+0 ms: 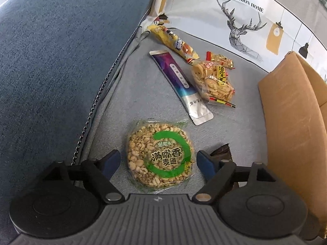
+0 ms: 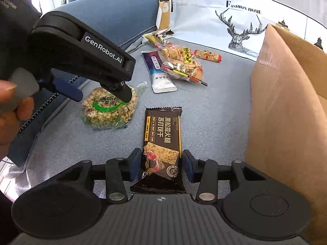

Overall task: Organize snacks
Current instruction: 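Grasp the round green-ring puffed-grain pack with the left tool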

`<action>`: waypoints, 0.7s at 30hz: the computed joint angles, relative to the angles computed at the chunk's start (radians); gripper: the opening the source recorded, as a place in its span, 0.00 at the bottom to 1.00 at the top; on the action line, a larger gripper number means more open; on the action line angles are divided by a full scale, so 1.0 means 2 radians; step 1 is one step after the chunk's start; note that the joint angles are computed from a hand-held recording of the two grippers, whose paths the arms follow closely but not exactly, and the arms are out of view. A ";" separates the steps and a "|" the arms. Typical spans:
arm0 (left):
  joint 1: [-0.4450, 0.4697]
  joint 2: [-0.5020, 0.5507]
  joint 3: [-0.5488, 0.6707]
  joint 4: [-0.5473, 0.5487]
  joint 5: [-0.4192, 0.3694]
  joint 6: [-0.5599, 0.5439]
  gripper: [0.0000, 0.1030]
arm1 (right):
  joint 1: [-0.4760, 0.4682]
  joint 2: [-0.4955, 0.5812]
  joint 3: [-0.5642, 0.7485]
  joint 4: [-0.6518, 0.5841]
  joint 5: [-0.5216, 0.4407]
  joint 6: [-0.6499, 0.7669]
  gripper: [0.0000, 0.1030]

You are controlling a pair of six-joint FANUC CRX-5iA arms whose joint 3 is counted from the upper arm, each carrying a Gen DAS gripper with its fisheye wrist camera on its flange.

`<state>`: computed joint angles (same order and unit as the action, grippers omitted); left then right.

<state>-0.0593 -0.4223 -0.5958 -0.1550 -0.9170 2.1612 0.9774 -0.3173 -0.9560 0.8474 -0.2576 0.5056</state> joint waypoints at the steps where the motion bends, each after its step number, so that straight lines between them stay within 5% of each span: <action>1: 0.000 0.002 0.001 0.000 -0.002 0.001 0.84 | -0.002 0.002 -0.001 0.008 0.003 -0.007 0.48; 9: 0.000 0.027 0.011 0.006 -0.010 0.012 0.93 | -0.016 0.018 0.002 0.030 0.017 -0.029 0.50; 11: -0.003 0.034 0.015 0.006 -0.010 0.013 0.93 | -0.021 0.017 -0.004 0.057 0.022 -0.046 0.41; 15: -0.006 0.047 0.020 0.010 -0.010 0.015 0.93 | -0.029 0.014 -0.013 0.109 0.014 -0.084 0.40; 21: -0.004 0.057 0.024 0.013 -0.013 0.015 0.93 | -0.021 0.014 -0.008 0.084 -0.002 -0.070 0.40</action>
<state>-0.0682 -0.3079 -0.5474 -0.1297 -0.9435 2.1912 0.9358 -0.2891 -0.9715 1.0160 -0.2622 0.3648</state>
